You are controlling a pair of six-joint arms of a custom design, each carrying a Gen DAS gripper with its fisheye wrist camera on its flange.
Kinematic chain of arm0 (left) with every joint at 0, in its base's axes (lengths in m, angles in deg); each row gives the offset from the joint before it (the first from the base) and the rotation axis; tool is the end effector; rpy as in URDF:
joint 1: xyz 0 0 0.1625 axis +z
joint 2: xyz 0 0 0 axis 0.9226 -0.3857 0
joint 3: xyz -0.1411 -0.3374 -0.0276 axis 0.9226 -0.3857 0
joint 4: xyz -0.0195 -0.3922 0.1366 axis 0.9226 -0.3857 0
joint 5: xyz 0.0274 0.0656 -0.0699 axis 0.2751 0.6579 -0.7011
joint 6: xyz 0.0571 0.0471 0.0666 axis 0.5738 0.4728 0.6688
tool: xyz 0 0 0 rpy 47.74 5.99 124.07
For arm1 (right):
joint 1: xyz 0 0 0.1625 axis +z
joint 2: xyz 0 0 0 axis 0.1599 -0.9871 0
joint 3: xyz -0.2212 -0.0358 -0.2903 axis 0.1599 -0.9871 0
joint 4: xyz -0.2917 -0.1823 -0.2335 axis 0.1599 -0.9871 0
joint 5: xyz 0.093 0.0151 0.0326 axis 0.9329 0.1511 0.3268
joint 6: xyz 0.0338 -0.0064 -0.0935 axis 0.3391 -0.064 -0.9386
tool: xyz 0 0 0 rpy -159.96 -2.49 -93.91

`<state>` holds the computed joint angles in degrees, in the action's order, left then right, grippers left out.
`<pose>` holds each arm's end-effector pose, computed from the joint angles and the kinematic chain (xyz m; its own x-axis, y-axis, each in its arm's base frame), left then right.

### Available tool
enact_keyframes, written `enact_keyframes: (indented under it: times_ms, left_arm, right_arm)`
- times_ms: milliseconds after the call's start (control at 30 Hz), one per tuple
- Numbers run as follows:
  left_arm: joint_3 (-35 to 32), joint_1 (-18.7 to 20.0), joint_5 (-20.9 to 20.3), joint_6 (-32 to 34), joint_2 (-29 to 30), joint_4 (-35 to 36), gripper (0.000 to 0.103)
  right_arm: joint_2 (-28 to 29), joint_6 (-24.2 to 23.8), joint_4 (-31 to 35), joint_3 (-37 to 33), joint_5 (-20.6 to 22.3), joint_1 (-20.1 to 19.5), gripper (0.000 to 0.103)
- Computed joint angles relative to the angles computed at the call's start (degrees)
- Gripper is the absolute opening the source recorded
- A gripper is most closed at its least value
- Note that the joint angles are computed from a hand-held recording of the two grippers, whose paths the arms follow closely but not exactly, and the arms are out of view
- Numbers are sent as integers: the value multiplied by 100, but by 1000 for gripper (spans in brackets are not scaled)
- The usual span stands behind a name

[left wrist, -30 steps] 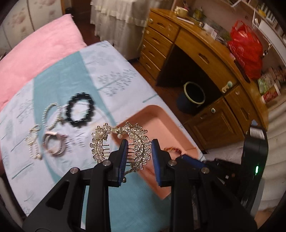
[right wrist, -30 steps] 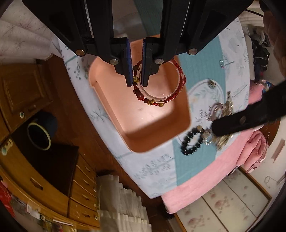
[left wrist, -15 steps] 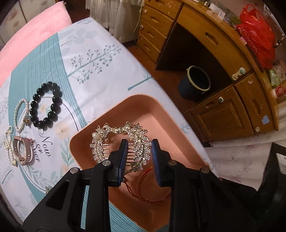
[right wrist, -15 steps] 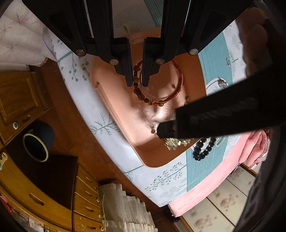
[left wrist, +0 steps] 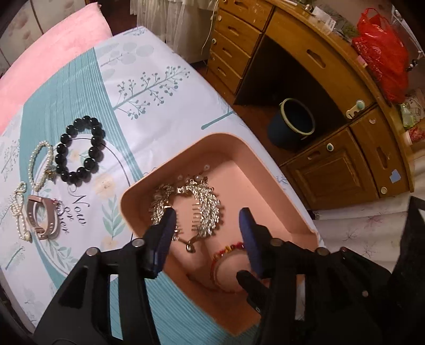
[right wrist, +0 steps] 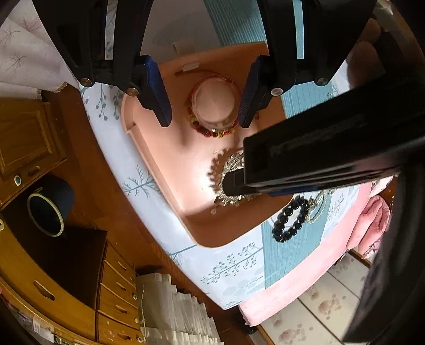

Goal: Organize jewelry
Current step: 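Carry the gold comb and red bracelet into the peach tray and release both, then move both tools back toward the remaining jewelry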

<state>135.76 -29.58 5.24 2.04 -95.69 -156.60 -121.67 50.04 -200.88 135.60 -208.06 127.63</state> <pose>-0.2299 -0.4005 0.2785 -0.7201 0.4727 -0.5079 0.4854 0.8663 0.1179 0.3887 -0.2599 0.1017 -0.8528 0.2642 0.4505 0.0777 0.9172 -0.3907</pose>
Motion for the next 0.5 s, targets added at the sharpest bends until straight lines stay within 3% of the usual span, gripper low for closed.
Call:
enact_keyframes:
  times_ms: [300,500]
  left_arm:
    - [-331,-291,5,-341,-608,820,47]
    - [-791,-418,255,-550,-1064,1629,47]
  right_arm:
    - [346,-2,623,-623,-17,281,53]
    - [716,33,1010,-1251,-41,487,53]
